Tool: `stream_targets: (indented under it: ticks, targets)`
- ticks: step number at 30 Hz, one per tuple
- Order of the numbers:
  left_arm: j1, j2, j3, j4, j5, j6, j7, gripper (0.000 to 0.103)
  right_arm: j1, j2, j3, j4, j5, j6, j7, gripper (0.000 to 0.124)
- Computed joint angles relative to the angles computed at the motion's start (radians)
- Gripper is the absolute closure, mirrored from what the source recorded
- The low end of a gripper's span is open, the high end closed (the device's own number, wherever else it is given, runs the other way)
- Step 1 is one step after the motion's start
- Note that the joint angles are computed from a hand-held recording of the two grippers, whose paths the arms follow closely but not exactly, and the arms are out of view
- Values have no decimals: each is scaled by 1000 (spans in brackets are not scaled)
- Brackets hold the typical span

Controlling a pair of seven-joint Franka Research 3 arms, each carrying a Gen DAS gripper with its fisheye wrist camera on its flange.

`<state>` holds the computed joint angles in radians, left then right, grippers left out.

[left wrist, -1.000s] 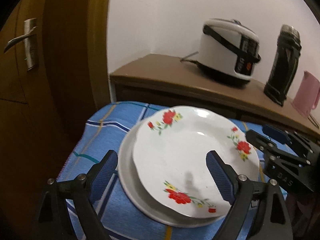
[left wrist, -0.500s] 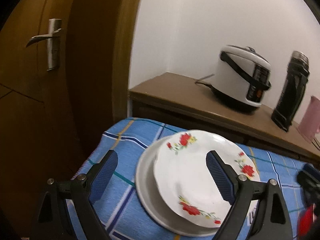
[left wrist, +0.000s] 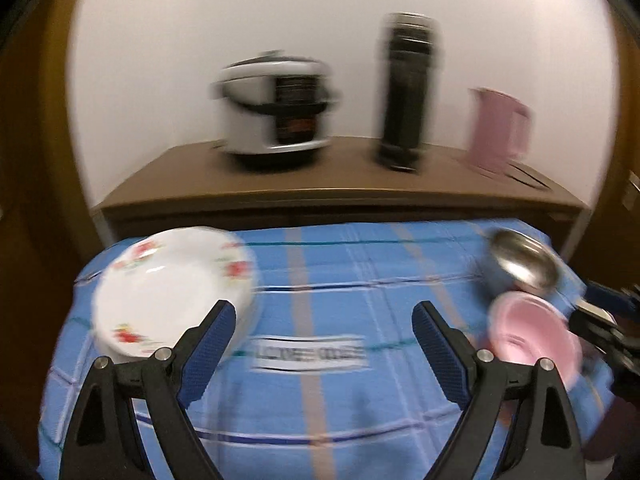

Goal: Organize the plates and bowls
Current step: 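Move both grippers away from the plates toward the pink plastic bowl, then grasp the pink plastic bowl rim with both grippers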

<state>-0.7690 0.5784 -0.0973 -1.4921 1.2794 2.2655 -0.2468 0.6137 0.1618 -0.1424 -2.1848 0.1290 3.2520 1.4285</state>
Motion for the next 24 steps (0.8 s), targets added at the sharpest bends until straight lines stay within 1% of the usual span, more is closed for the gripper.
stream_targets:
  ticks: [2,3,4,5,6,7,8,11,13,15,16,17,18,20,21,24]
  targets:
    - [-8,55,-11,80,-9,22,58,11,97,4,-124,-5,-29,-14,40,78]
    - [-13,87,-13,126,-22,39,93,11,110,7,-149,-4,-42,-24,55,82]
    - [-18,109,-9,157,-39,54,120,11,103,13,-150,1,-53,-35,65,86]
    - [-20,147,-12,211,-71,63,169,11,73,11,-126,-2,-57,-42,64,87]
    - [-24,171,-11,246,-99,63,203,11,17,10,-70,-3,-45,-46,48,90]
    - [-26,188,-11,271,-126,70,234,11,-58,10,8,-3,-22,-49,19,91]
    - [-29,203,-8,291,-146,82,255,11,-100,13,52,-1,-11,-54,4,92]
    - [-39,239,7,340,-199,116,299,11,-187,23,140,9,20,-65,-34,93]
    - [-52,258,21,365,-229,128,323,12,-222,28,176,10,40,-63,-54,94]
    - [-61,280,31,396,-265,140,352,15,-252,34,208,16,63,-70,-76,96]
    - [-63,293,35,415,-285,144,373,22,-272,36,231,18,81,-72,-94,97]
    - [-66,310,37,439,-309,139,402,28,-278,41,238,22,89,-76,-103,98]
    - [-71,327,40,465,-333,129,430,31,-273,44,233,25,90,-81,-106,98]
    - [-77,357,47,509,-379,114,478,43,-295,50,260,30,111,-88,-136,101]
    - [-80,367,52,522,-400,111,492,45,-291,52,256,31,114,-90,-140,102]
    - [-87,370,73,519,-440,129,500,54,-314,57,281,33,147,-90,-172,108]
